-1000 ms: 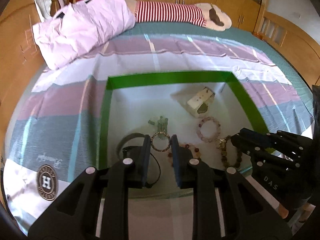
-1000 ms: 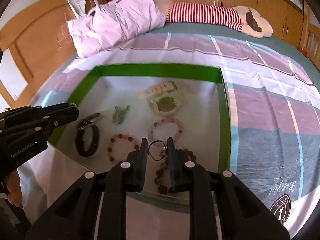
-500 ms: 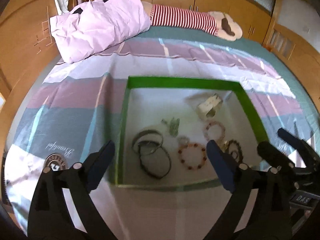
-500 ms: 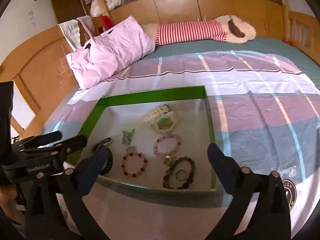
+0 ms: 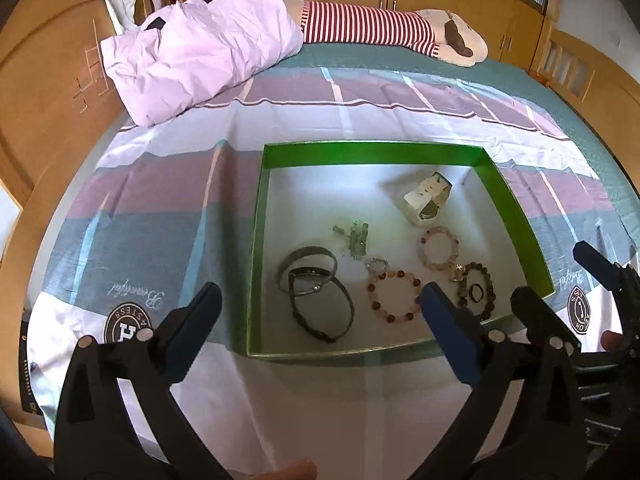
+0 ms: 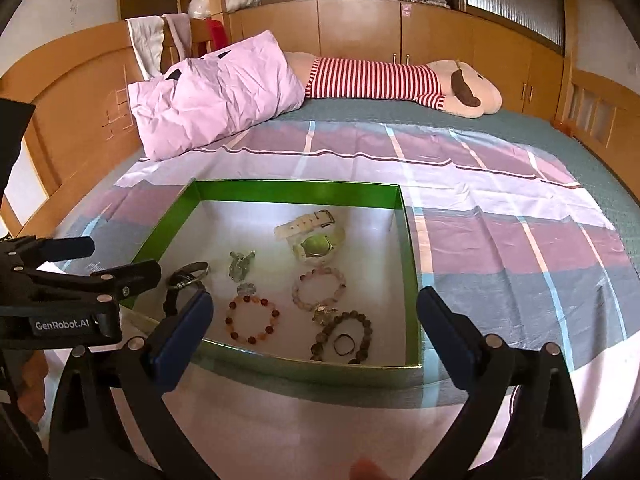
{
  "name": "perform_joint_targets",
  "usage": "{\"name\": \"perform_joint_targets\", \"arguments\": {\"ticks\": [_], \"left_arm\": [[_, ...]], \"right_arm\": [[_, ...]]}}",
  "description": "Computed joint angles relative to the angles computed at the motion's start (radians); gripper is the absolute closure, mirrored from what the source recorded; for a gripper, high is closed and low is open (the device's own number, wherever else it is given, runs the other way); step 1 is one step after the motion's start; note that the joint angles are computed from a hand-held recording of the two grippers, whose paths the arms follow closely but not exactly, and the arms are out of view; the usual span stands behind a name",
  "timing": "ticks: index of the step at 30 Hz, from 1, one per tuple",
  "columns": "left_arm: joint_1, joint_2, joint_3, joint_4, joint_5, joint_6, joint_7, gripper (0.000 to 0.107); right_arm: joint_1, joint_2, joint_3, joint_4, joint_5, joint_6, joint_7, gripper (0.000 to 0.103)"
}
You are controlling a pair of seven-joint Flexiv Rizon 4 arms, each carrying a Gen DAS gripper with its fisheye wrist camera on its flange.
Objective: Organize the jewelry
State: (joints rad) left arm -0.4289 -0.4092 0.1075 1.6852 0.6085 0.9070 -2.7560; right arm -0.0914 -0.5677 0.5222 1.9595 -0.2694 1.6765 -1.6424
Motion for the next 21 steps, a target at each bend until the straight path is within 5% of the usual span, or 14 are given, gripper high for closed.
{"name": "perform_joint_targets", "arguments": {"ticks": [21], "left_arm": [[-0.008, -0.022, -0.003, -0.022, -0.014, -0.029, 0.027, 0.006]], "right_arm": [[0.037, 0.015, -0.058, 0.004, -0.001, 0.015, 0.049, 0.001]]}}
